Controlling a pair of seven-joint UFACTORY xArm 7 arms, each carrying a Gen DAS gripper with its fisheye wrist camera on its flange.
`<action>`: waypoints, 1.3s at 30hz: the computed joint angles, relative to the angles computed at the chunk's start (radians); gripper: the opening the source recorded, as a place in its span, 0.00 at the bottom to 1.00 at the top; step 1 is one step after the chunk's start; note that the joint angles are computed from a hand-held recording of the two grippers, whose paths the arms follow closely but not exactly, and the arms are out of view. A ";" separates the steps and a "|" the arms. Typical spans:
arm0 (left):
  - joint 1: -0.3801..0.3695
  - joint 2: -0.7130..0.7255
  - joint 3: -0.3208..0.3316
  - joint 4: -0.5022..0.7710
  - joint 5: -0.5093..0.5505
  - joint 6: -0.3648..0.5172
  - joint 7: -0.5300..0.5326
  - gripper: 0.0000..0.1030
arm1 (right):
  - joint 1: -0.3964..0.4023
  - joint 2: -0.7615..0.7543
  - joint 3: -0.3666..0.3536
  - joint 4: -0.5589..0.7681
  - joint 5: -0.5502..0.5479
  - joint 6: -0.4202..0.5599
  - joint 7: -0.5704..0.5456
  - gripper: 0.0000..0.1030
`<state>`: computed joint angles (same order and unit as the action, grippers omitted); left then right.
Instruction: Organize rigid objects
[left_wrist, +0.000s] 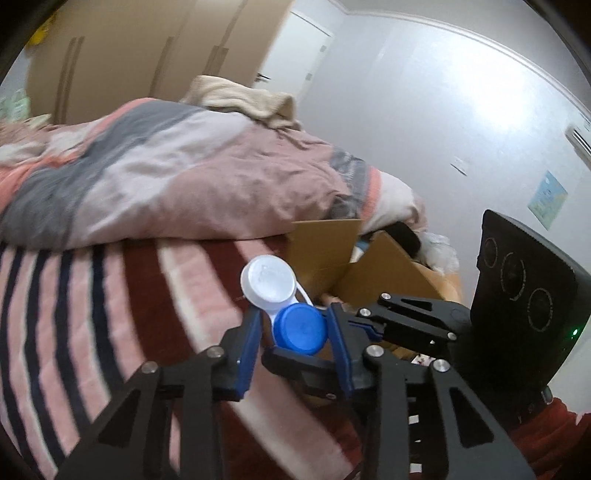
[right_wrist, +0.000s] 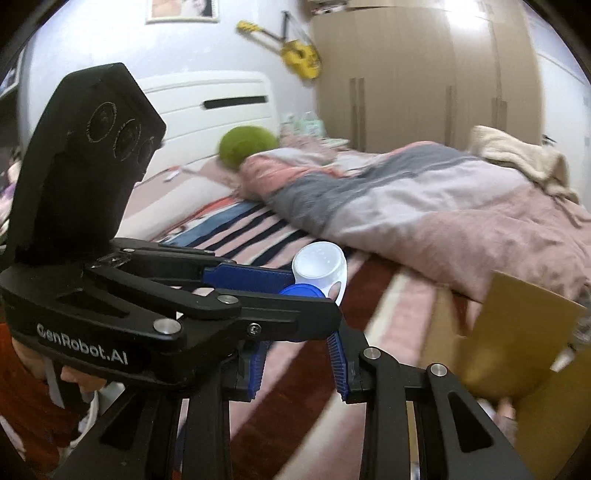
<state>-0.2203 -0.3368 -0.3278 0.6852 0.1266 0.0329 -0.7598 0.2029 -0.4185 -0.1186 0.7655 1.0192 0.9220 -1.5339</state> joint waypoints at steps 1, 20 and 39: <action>-0.013 0.043 0.006 0.039 0.000 -0.001 0.015 0.31 | -0.012 0.013 -0.012 0.015 -0.004 0.001 0.008 0.25; -0.238 0.389 0.151 0.438 0.250 0.134 -0.071 0.65 | -0.189 0.170 -0.034 0.161 -0.070 -0.077 0.085 0.58; -0.088 0.001 -0.052 0.229 0.759 0.632 -0.747 0.89 | -0.156 0.080 -0.070 0.098 0.062 -0.028 -0.110 1.00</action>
